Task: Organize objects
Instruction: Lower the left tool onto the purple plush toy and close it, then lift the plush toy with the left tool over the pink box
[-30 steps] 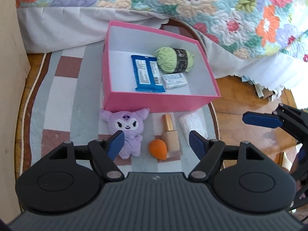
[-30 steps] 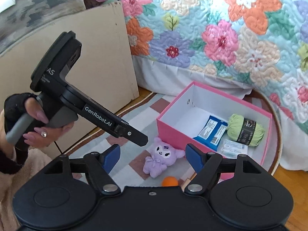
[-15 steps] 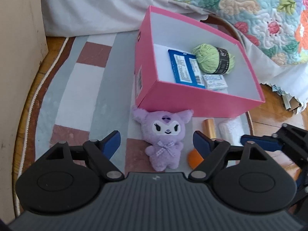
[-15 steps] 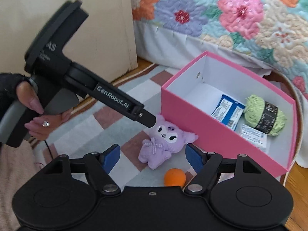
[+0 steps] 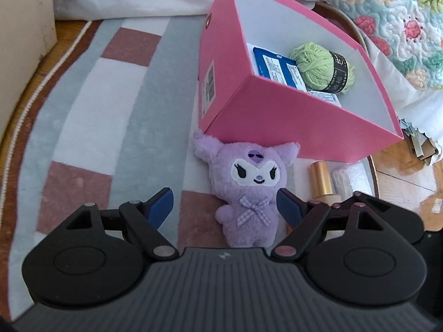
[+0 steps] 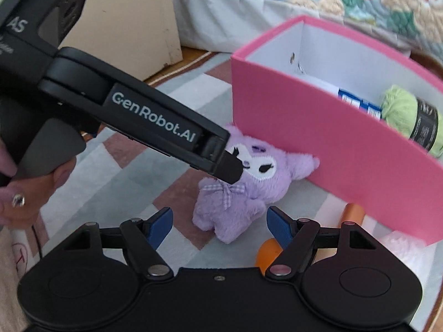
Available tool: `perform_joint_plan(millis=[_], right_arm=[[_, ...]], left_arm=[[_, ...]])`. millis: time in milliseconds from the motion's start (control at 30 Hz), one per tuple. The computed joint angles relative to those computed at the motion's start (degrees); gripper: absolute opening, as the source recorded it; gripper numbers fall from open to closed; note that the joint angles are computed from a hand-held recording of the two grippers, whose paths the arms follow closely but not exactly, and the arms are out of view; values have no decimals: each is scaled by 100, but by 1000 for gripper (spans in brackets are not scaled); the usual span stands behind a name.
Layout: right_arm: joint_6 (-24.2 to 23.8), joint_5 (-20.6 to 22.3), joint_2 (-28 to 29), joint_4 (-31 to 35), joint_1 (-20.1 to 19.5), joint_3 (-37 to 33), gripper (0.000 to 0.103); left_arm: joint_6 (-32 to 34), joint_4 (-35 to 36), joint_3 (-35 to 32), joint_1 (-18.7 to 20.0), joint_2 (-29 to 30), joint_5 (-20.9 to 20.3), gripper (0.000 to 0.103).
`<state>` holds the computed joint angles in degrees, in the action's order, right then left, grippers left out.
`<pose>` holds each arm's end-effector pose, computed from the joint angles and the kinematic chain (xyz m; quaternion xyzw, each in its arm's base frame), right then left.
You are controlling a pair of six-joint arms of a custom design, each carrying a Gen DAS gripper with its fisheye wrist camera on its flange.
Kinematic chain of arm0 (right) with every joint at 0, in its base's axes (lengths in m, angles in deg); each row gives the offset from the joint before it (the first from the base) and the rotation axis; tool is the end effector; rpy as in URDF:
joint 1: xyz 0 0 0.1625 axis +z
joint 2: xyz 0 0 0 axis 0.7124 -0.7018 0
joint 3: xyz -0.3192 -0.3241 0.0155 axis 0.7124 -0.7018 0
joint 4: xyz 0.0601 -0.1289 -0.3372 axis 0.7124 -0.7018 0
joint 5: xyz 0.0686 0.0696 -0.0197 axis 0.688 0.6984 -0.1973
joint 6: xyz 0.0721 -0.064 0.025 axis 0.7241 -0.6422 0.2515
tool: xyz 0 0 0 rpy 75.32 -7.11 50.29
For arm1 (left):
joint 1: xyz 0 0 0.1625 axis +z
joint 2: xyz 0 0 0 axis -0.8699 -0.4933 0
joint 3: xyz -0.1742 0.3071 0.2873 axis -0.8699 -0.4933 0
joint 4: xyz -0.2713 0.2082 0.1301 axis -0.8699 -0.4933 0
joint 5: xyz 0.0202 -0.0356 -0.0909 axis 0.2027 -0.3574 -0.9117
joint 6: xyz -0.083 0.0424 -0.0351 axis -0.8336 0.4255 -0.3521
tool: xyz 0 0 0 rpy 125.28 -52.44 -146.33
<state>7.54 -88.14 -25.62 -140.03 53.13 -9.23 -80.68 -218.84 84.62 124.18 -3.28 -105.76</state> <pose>0.2209 -0.7217 0.0392 0.5775 -0.8067 -0.0038 0.1254 -0.0990 -0.6562 0.1505 -0.1502 0.9012 -0.3465 0.2124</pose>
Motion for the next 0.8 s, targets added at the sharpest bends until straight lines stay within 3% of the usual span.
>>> perform_joint_plan(millis=[267,367,533,600,667,800], right_arm=[[-248,-110,93,-688,-12,246,79],[-272,-85,96,-724,-40,264,78],[-493,18,26,-783,-64,381,62],[-609,28,-13,-925,-65,490,60],[-645,44,-48,-975,-72,546,59],[-519,70,-118,-870,-94,550,57]], left_arm=[[13,-68,-169,137,167,-252,79],[67,-106,-198,150,190,-294,71],[148,-23,-230,173,175,-387,60],[190,-100,-214,206,168,-543,50],[154,-169,-203,256,161,-775,46],[177,-348,-163,261,200,-826,45]])
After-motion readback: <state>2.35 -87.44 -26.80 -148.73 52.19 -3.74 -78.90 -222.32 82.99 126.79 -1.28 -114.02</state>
